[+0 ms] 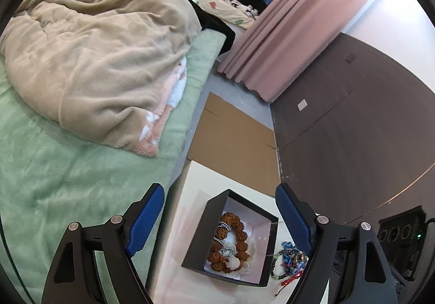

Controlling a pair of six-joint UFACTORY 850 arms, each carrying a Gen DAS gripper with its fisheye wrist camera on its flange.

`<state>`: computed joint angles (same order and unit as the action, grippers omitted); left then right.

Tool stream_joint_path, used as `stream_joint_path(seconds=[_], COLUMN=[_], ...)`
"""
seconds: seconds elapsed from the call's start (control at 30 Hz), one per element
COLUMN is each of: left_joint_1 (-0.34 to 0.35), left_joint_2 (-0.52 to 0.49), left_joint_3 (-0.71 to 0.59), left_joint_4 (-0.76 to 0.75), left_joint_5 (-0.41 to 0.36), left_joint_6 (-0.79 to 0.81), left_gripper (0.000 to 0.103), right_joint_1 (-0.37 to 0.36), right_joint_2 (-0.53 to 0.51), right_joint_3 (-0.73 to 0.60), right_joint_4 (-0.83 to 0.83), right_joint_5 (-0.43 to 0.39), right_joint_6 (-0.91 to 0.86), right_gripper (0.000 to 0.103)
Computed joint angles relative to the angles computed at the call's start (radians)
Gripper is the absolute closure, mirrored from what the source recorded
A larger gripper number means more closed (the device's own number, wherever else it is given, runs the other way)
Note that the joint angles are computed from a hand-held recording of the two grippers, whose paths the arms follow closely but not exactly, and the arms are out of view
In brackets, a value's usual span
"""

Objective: Organize jewelry
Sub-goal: 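Carry the silver bangle with the right tool and drop it into the black box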

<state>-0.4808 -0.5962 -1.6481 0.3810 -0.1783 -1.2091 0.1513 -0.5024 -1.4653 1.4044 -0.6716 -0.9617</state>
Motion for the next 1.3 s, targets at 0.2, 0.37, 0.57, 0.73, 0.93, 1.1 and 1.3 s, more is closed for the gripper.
stream_joint_path(seconds=[0.2,0.37,0.57,0.73,0.93,1.1,1.3], left_joint_1=[-0.016,-0.041,-0.075,-0.104,-0.144,-0.173,-0.210], left_joint_2=[-0.007,-0.018,-0.039,-0.071,-0.124,-0.167,-0.243], left_joint_3=[-0.014,-0.036,-0.072,-0.123,-0.206,-0.264,-0.370], left_joint_4=[0.007,0.038,0.048,-0.025,-0.182,-0.238,-0.249], left_joint_5=[0.005,-0.014,-0.043,-0.080,-0.130,-0.169,-0.266], left_joint_6=[0.023,0.025,0.064,0.173,0.417,0.523,0.602], left_gripper=[0.019,0.019,0.019,0.019,0.019,0.019,0.020], right_joint_1=[-0.032,-0.063,-0.104,-0.132,-0.169,-0.194,-0.217], right_joint_2=[0.059,0.109,0.162,0.198,0.231,0.248,0.264], right_joint_3=[0.065,0.112,0.165,0.202,0.238,0.255,0.282], right_joint_4=[-0.008,-0.105,-0.191,-0.231,-0.294,-0.350,-0.424], right_joint_5=[0.081,0.120,0.150,0.164,0.167,0.167,0.181], right_joint_6=[0.008,0.086,0.158,0.184,0.248,0.304,0.405], right_gripper=[0.023,0.023,0.023,0.023,0.023,0.023,0.023])
